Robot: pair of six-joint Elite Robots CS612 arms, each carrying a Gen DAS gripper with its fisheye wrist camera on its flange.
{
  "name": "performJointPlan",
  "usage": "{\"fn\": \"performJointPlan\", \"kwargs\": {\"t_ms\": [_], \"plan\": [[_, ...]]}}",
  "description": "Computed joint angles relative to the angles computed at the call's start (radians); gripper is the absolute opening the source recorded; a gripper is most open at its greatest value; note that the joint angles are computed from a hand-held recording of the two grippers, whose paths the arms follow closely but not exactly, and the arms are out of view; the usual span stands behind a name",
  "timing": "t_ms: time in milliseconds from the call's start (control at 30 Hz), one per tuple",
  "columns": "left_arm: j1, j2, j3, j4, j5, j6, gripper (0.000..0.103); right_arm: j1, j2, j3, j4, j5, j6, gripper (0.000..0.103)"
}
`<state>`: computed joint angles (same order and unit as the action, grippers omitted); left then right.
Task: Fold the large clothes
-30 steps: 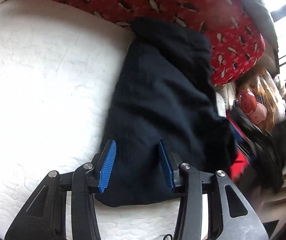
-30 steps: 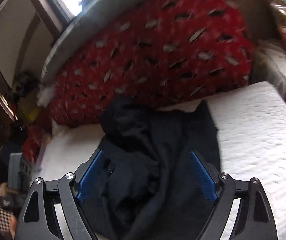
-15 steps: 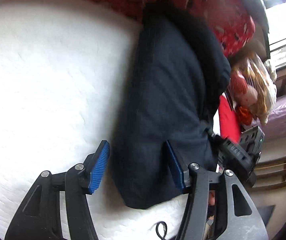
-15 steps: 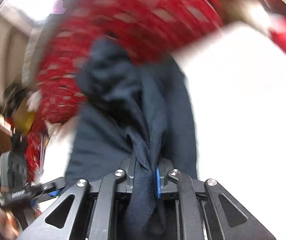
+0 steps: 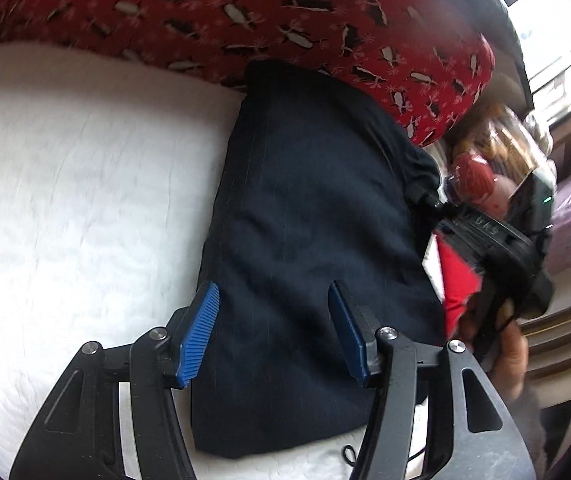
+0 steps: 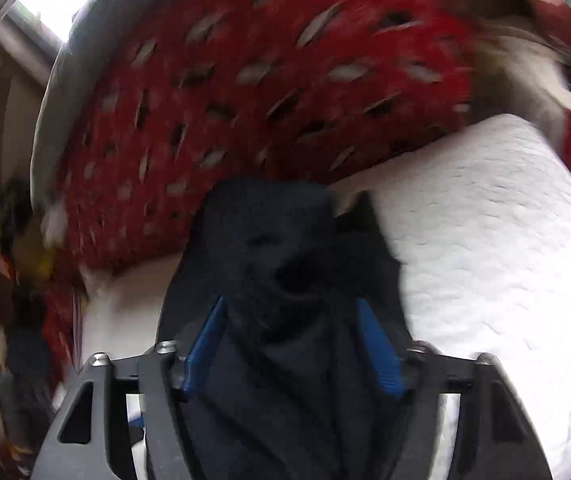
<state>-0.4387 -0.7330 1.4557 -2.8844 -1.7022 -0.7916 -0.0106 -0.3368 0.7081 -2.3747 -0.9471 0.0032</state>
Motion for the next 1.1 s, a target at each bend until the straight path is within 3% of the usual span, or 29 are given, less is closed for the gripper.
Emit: {"fn": "performJointPlan", "kwargs": {"t_ms": [33,100,167,233,267,333,400,467,533,567,600,633,667,700,767,867,900,967,1033,1100], "plan": [[-0.004,0.007,-0.01,0.018,0.023,0.014,0.056,0.003,0.004,-0.003,-0.025,0.0,-0.014,0.001],[-0.006,0.024,-0.032,0.056,0.038,0.021,0.057,-0.005,0.024,-0.013,-0.112,-0.002,0.069,0.0],[0.006,0.051,-0.056,0.073,-0.046,0.005,0.059,-0.008,0.07,-0.069,-0.032,-0.055,0.135,0.001],[0.008,0.051,-0.053,0.081,-0.048,-0.018,0.059,-0.021,0.099,-0.086,0.01,-0.007,0.175,0.002],[0.009,0.045,-0.043,0.069,-0.048,-0.015,0.059,-0.03,0.094,-0.066,-0.031,0.039,0.202,0.005],[0.006,0.029,-0.015,0.048,-0.034,-0.02,0.059,-0.035,0.062,-0.021,-0.066,0.012,0.218,0.033],[-0.002,0.013,0.01,0.033,-0.009,-0.013,0.059,-0.05,0.009,0.068,-0.13,0.054,0.204,0.033],[-0.013,0.004,0.027,0.022,0.025,-0.004,0.059,-0.067,-0.032,0.144,-0.138,0.197,0.141,0.036],[-0.024,-0.002,0.033,0.034,0.057,0.002,0.059,-0.072,-0.077,0.218,-0.136,0.216,0.078,0.065],[-0.026,-0.002,0.028,0.043,0.063,0.001,0.059,-0.068,-0.109,0.273,-0.145,0.181,0.043,0.07],[-0.03,-0.005,0.028,0.05,0.073,0.001,0.059,-0.065,-0.123,0.296,-0.122,0.159,0.014,0.07],[-0.035,-0.01,0.032,0.05,0.091,0.001,0.059,-0.063,-0.135,0.306,-0.062,0.154,-0.034,0.06],[-0.039,-0.012,0.036,0.046,0.106,0.006,0.059,-0.064,-0.15,0.328,-0.017,0.173,-0.093,0.04],[-0.044,-0.014,0.039,0.043,0.12,0.016,0.059,-0.068,-0.154,0.339,-0.015,0.201,-0.129,0.008],[-0.051,-0.007,0.028,0.065,0.13,0.043,0.061,-0.07,-0.159,0.364,-0.086,0.153,-0.139,0.005],[-0.056,-0.009,0.023,0.101,0.136,0.044,0.061,-0.065,-0.126,0.325,-0.003,0.104,-0.091,0.006],[-0.059,-0.012,0.024,0.102,0.15,0.048,0.061,-0.063,-0.129,0.33,-0.022,0.093,-0.095,0.007],[-0.063,-0.014,0.018,0.121,0.174,0.059,0.061,-0.056,-0.151,0.353,-0.103,0.043,-0.075,0.019],[-0.062,-0.012,0.012,0.132,0.172,0.054,0.061,-0.051,-0.17,0.384,-0.218,0.001,-0.015,0.022],[-0.065,-0.008,0.005,0.138,0.182,0.054,0.061,-0.059,-0.195,0.439,-0.374,0.044,0.03,0.028]]}}
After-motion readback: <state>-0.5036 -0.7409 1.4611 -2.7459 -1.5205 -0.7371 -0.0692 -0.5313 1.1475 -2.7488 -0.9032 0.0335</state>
